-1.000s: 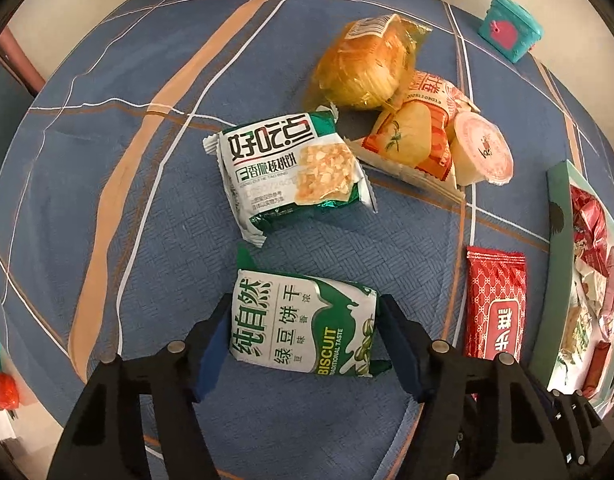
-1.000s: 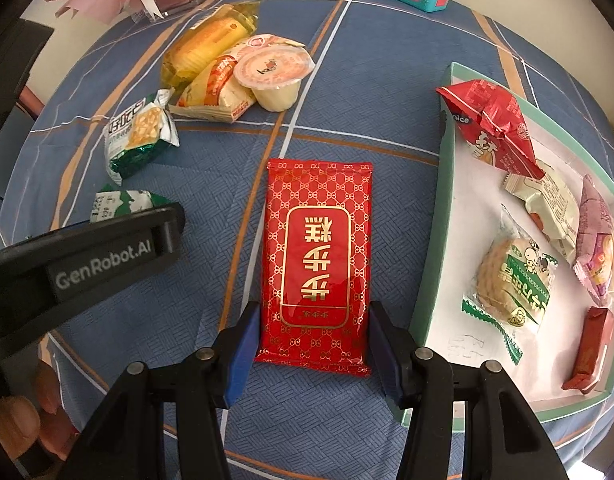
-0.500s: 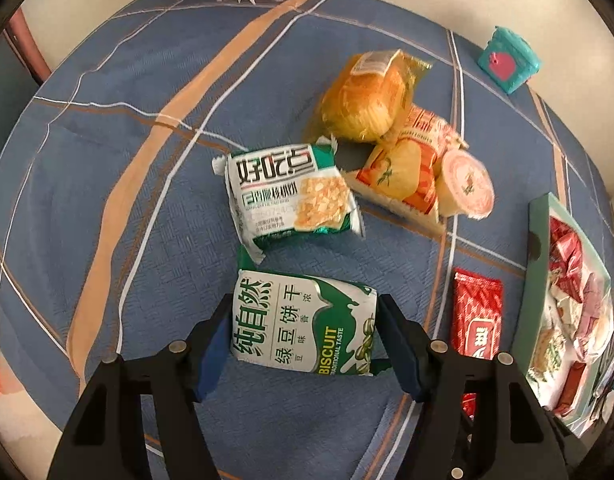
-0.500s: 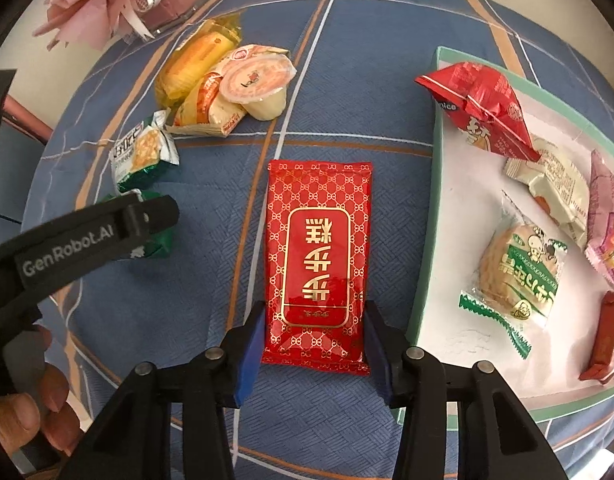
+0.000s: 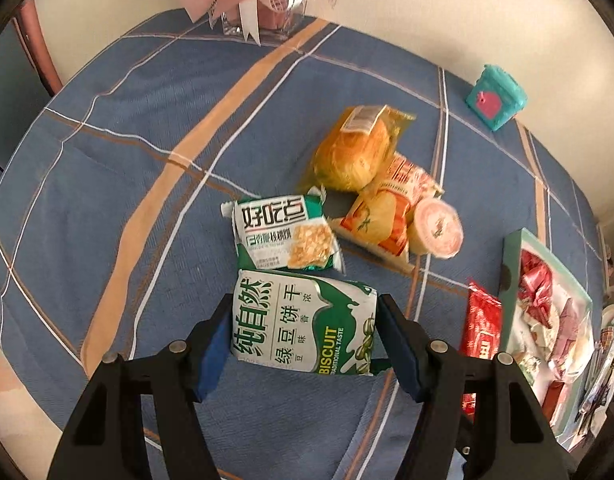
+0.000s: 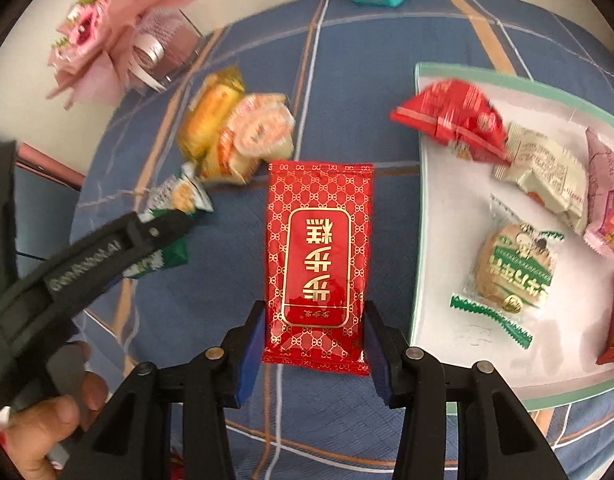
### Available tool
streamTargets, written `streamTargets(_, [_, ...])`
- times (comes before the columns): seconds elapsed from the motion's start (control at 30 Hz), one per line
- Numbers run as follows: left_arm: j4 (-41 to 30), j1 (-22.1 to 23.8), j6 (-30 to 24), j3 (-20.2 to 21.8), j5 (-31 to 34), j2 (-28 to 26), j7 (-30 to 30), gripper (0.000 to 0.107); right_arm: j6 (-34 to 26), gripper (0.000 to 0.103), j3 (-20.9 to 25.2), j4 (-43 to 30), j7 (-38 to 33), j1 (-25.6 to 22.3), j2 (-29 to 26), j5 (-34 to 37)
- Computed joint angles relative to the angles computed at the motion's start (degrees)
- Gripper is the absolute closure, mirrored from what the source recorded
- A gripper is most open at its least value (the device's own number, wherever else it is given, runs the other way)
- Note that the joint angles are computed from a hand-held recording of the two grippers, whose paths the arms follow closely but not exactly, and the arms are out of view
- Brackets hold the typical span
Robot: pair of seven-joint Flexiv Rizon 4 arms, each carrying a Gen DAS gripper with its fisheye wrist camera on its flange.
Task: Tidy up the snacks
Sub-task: 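Carry the green biscuit pack and red cake packet into the tray and open both tools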
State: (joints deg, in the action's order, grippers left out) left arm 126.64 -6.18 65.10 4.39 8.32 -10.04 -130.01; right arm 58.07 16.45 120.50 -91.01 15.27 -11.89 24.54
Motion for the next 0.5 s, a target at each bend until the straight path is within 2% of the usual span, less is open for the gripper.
streamTargets(0.2, [-1.87,-1.18,0.54,0.36,3.68,0.77,-4.59,0.037,2.75,0.055,0.11,1.50,-1.35,-0.01,4.48,2.87])
streamTargets(0.5, [-1.93,-2.62,-0.16,-1.32,8.21,4.52,-10.35,0.036,7.73,0.055,-2.06,4.39,4.91,1.87,6.55,-3.55])
